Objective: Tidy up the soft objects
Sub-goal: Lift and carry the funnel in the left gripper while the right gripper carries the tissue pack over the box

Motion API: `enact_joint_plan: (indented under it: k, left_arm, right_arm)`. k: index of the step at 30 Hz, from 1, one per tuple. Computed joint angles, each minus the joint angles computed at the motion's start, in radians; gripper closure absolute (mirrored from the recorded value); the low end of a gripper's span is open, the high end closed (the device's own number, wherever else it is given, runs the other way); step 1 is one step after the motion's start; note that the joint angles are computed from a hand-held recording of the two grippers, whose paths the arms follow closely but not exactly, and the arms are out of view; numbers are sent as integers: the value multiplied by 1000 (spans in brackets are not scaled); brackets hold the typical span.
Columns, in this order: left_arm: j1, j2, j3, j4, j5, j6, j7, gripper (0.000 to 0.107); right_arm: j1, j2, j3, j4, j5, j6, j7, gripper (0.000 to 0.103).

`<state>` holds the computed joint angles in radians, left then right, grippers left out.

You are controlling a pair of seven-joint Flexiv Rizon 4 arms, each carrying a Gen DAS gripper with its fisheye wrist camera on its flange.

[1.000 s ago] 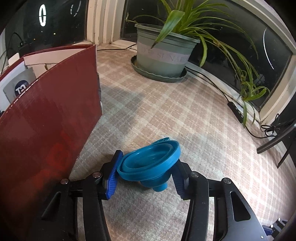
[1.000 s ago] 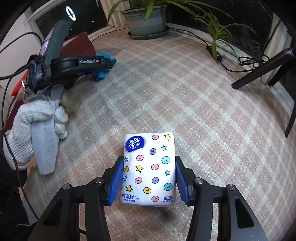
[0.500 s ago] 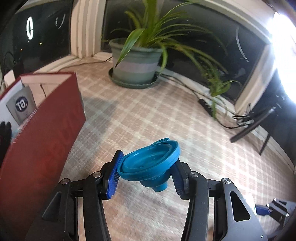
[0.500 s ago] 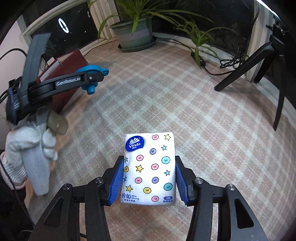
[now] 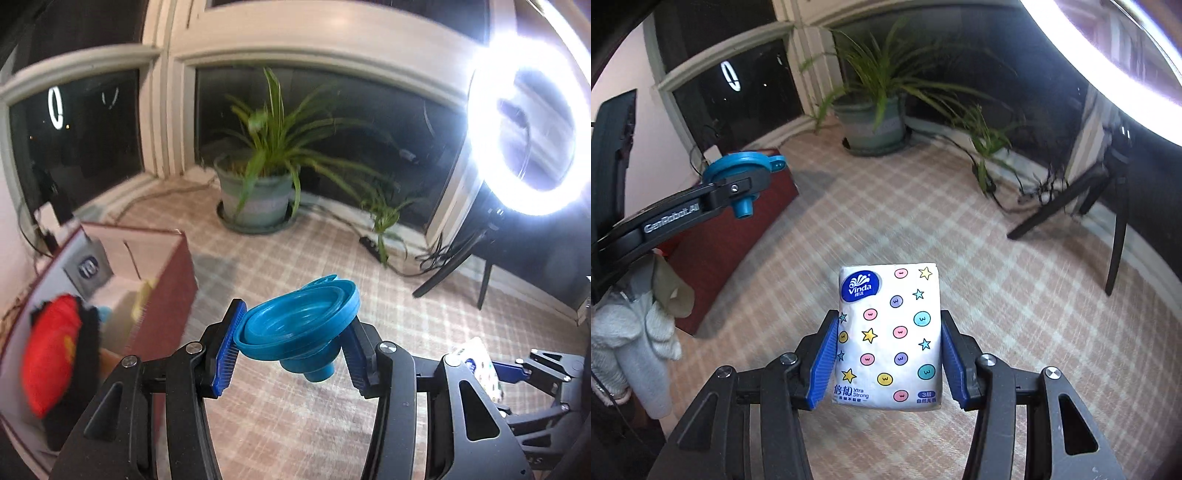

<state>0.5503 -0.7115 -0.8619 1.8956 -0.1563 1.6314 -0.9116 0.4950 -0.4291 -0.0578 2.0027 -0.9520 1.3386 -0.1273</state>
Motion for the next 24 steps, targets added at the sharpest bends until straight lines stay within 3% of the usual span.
enact_joint_plan:
  k: [9,16,24]
  left_arm:
    - [223,14,-182,65,57,8,7,58]
    - [326,7,-240,67,77,-7,-2,58]
    - [388,-8,-252,37,72,-39,24,58]
  right_arm:
    - [33,-13,26,-103,-4,-65,-32,56]
    - [63,-60,39,-211,25,-102,-87,56]
    - [98,-142,46,-362,122,-138,-210,56]
